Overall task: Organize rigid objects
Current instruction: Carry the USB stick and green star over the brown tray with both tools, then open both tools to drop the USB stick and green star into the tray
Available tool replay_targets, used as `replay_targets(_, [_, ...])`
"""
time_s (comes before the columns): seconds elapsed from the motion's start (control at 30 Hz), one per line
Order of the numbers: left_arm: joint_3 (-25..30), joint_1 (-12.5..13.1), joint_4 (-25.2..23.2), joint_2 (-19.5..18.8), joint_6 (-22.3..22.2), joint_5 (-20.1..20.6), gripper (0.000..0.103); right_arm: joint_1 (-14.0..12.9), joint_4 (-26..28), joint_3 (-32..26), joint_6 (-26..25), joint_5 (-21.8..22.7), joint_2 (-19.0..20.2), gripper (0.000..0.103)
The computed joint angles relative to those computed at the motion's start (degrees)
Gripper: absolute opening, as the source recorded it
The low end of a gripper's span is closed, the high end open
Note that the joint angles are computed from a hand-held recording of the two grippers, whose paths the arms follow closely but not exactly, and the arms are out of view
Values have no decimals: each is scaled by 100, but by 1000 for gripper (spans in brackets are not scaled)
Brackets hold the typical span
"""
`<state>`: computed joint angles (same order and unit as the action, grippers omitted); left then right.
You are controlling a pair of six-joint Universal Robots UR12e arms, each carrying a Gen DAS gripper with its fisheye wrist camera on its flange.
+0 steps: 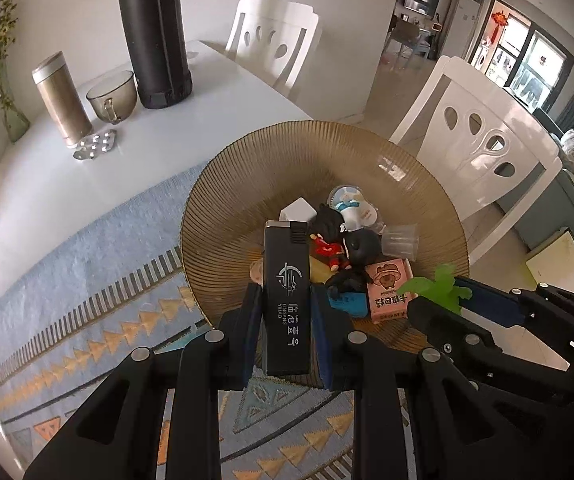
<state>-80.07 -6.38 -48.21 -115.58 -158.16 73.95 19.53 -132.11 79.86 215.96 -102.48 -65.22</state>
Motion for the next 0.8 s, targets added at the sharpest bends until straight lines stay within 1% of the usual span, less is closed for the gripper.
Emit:
replay_targets(0.1, [38,-15,-15,-30,-4,35,21,-19,63,-11,30,10,7,33])
replay_targets(0.23, [49,-21,66,-40,-35,64,21,-61,-21,70,38,18,-50,33])
replay_targets(0.3, [45,-11,77,-41,-87,65,21,-96,-106,205,76,-33,-131,33])
replay_targets(0.43, [22,28,-3,-49,-221,12,21,-206,-452,603,253,-68,-359,33])
replay_targets(0.5, [23,40,-82,-63,-287,-62,21,-262,-528,695,269,77,-411,33])
replay_targets(0.53, [27,38,-118,-74,-310,-89,21,-295,-566,715,259,238,-411,33])
replay_targets(0.7, [28,-7,-195,-108,-250,-110,21,-302,-291,541,183,430,-279,33])
replay_targets(0.8, [41,-22,-173,-123,-240,-137,22,-343,-144,475,168,658,-221,33])
